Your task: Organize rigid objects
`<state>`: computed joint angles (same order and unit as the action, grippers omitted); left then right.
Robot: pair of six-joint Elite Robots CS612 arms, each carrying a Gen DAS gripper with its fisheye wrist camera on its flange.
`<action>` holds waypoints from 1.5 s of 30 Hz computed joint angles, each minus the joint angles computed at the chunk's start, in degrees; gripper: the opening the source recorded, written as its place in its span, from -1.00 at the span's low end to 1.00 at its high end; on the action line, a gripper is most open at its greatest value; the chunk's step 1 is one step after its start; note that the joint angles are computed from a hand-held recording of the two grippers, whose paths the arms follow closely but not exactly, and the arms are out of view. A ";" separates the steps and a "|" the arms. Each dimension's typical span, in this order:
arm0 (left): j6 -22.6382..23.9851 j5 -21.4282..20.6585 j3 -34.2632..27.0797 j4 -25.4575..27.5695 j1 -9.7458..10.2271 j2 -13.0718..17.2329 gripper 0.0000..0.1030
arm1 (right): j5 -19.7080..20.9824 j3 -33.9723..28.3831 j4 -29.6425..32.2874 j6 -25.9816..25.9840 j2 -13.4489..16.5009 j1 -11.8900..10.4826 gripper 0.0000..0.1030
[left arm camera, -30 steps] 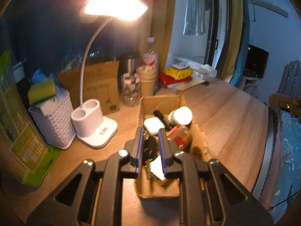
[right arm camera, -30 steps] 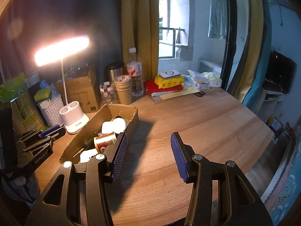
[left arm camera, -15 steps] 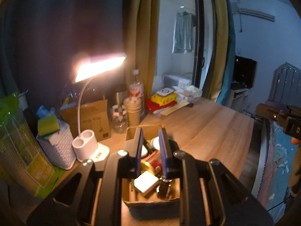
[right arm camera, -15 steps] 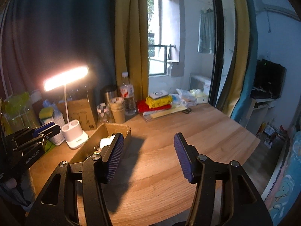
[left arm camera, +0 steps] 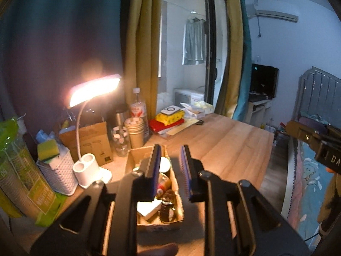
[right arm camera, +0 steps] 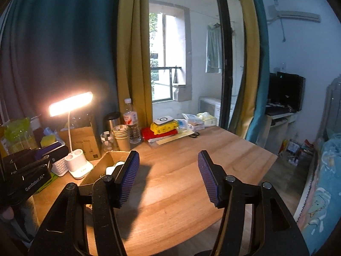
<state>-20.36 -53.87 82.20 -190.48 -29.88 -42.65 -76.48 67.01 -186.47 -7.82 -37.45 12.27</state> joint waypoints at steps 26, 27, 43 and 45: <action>5.76 1.23 1.85 -10.13 -2.27 1.43 0.68 | -4.11 6.63 -7.89 3.94 -1.10 -1.27 0.33; 5.85 1.51 1.94 -10.35 -2.27 1.41 0.68 | -3.72 6.46 -7.55 4.02 -1.05 -1.28 0.33; 5.71 1.56 2.77 -10.97 -2.29 1.13 0.68 | -3.44 6.16 -6.78 3.64 -0.91 -0.99 0.33; 5.68 1.75 2.76 -11.07 -2.33 1.16 0.68 | -3.46 6.20 -6.79 3.62 -0.93 -0.98 0.33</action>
<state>-14.68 -52.12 84.96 -201.55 -32.21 -41.49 -79.94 73.21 -193.26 -4.20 -38.38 11.29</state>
